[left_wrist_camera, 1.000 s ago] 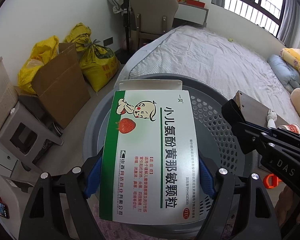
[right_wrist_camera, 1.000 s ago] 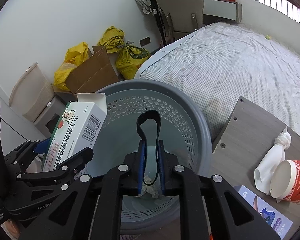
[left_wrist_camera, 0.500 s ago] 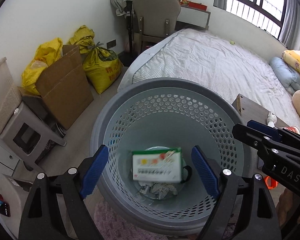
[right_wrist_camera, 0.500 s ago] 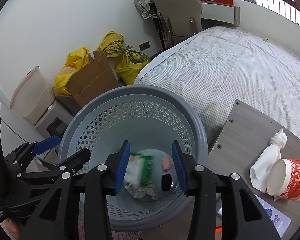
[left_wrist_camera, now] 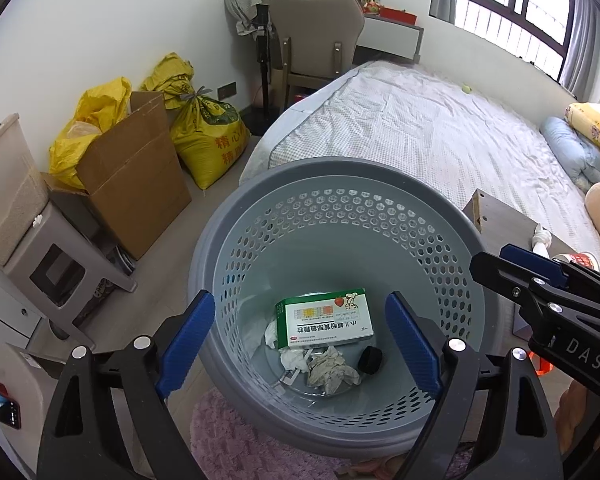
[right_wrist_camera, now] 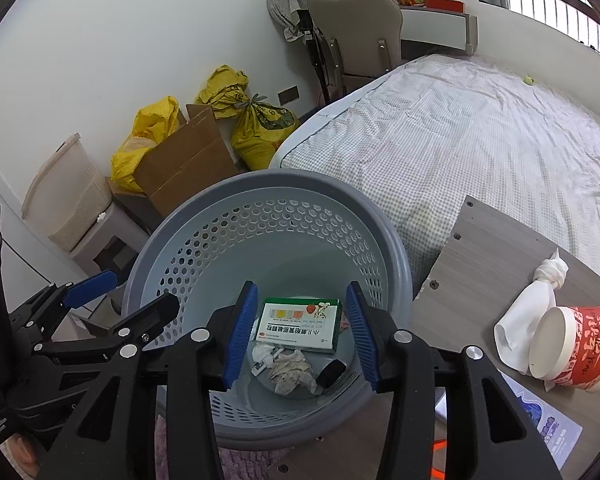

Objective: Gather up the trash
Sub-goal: 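Move both tools back from the basket to the table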

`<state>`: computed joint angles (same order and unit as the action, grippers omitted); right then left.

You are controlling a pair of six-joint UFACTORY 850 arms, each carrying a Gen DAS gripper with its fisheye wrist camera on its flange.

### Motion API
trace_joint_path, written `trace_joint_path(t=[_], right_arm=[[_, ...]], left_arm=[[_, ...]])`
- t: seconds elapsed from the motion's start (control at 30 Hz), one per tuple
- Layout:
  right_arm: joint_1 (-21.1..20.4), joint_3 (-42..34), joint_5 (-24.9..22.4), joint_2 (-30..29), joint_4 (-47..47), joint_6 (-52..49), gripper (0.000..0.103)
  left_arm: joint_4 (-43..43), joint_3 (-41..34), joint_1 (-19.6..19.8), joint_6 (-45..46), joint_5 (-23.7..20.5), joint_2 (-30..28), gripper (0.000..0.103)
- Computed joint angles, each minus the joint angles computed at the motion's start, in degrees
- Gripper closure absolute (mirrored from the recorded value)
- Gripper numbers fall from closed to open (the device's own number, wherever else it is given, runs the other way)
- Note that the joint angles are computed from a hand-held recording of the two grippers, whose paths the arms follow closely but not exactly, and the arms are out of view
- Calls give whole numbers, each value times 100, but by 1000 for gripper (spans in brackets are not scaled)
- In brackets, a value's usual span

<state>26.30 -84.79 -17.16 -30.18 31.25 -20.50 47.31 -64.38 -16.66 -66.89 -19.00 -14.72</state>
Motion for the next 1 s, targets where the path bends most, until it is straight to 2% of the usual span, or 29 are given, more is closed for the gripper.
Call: trace_joint_path(t=[0.4, 0.6, 1.0], right_arm=[[44, 194, 88, 129, -265, 224, 58], [49, 347, 161, 240, -405, 376, 55], [76, 742, 399, 560, -682, 649, 53]], left_arm=[[503, 149, -70, -640, -168, 165, 14], [744, 222, -120, -979, -240, 254, 13], [992, 375, -236, -1320, -310, 442, 11]])
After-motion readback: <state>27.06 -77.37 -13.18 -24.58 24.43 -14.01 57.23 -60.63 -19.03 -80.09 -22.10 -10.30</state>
